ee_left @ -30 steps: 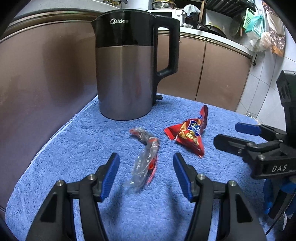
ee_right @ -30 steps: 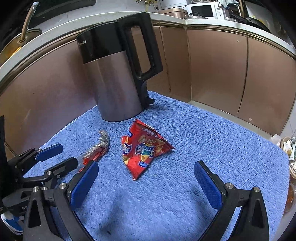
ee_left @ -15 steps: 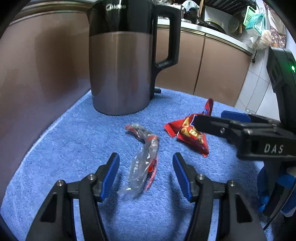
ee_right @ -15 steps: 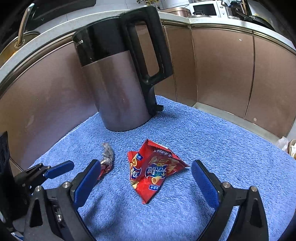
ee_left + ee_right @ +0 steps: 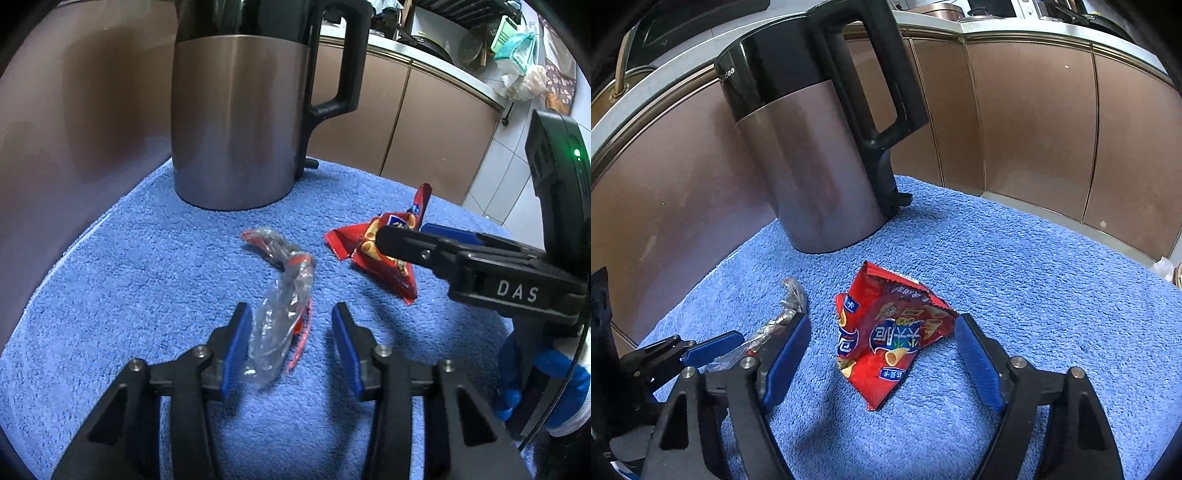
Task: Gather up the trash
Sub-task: 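Grasp the clear wrapper with the left gripper while the right gripper grasps the red snack bag, then carry both items over the steel bin and open both grippers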
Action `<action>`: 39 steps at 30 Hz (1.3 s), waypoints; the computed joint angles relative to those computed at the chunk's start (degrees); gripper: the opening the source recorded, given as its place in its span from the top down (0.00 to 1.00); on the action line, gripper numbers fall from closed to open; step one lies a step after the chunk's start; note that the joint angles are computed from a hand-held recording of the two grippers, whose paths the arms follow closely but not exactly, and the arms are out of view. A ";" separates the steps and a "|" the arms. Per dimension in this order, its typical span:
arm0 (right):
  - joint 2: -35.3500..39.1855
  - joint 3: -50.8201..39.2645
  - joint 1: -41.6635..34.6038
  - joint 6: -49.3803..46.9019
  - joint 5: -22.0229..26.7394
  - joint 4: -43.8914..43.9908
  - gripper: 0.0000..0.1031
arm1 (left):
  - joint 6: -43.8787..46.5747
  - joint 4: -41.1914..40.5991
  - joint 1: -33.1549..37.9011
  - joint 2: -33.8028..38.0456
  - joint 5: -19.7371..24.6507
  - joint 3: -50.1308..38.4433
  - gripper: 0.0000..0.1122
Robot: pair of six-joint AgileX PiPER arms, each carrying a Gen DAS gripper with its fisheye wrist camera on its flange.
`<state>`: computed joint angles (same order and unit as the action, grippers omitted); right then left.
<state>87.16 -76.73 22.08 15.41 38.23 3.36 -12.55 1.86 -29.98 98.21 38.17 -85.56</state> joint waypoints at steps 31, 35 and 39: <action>-17.91 6.92 11.72 14.46 9.16 -12.90 0.93 | -23.12 16.98 -9.74 -16.34 6.61 10.22 0.94; -24.53 9.49 18.43 21.54 14.08 -18.41 0.93 | -34.01 27.76 -19.96 -20.68 14.84 11.23 0.94; -30.33 10.61 30.71 32.66 22.60 -27.83 0.93 | -42.19 36.33 -30.96 -23.14 23.80 11.15 0.94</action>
